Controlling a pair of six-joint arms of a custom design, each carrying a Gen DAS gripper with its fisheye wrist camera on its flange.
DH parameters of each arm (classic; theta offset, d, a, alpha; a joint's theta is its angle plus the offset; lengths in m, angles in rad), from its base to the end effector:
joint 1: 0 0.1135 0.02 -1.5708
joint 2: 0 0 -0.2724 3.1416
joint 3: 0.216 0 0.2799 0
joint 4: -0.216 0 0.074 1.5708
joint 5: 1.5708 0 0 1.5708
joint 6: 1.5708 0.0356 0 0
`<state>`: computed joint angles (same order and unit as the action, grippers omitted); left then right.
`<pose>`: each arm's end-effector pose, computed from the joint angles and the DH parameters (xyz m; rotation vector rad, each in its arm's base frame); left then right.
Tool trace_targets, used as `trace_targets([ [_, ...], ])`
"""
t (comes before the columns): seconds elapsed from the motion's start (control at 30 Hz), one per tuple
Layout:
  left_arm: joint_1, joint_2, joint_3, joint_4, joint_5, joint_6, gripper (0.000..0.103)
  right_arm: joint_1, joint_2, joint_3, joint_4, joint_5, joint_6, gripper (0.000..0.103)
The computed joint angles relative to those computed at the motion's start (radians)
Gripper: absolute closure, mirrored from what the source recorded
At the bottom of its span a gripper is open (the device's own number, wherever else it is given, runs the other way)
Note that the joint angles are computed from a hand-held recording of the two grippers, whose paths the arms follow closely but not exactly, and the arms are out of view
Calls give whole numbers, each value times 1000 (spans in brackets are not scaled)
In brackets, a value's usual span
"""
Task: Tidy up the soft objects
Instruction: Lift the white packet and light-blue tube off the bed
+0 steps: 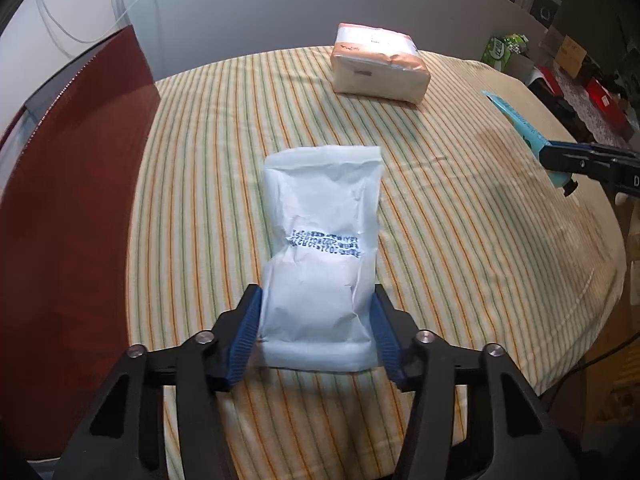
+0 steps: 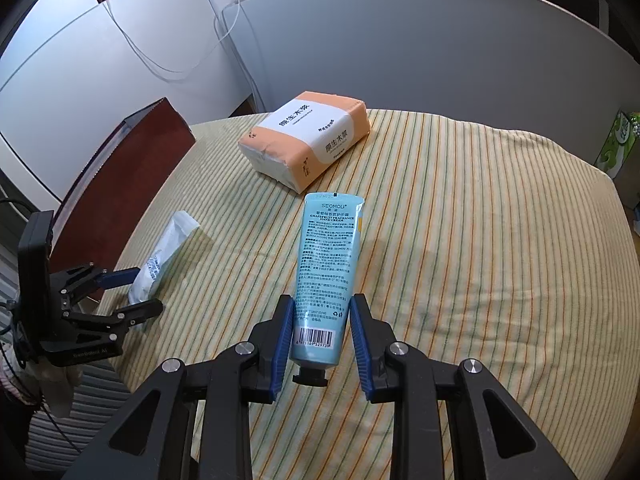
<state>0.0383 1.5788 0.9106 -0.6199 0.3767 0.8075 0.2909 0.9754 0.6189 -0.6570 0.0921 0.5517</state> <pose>0.3041 -0.0015 0.1607 1.0870 2.4892 -0.3134 0.1947 0.0549 0.2069 0.3706 2.5633 0.1941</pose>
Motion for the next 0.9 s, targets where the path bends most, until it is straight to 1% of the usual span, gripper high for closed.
trace_targets([
  [0.23, 10, -26, -19, -7, 37, -3, 54, 10, -21, 1, -16, 11, 7, 77],
  [0.33, 12, -70, -31, -9, 61, 0, 54, 17, -39, 3, -32, 18, 11, 77],
  [0.5, 36, -135, -22, -46, 123, 17, 54, 40, -59, 24, -56, 34, 22, 77],
  [0.7, 117, -163, 51, -148, 226, 47, 54, 101, -36, 80, -55, 65, 36, 77],
  [0.83, 201, -142, 132, -201, 287, 72, 54, 144, 29, 142, -29, 86, 31, 77],
  [0.9, 247, -121, 177, -204, 310, 78, 54, 156, 86, 201, -13, 90, 16, 77],
])
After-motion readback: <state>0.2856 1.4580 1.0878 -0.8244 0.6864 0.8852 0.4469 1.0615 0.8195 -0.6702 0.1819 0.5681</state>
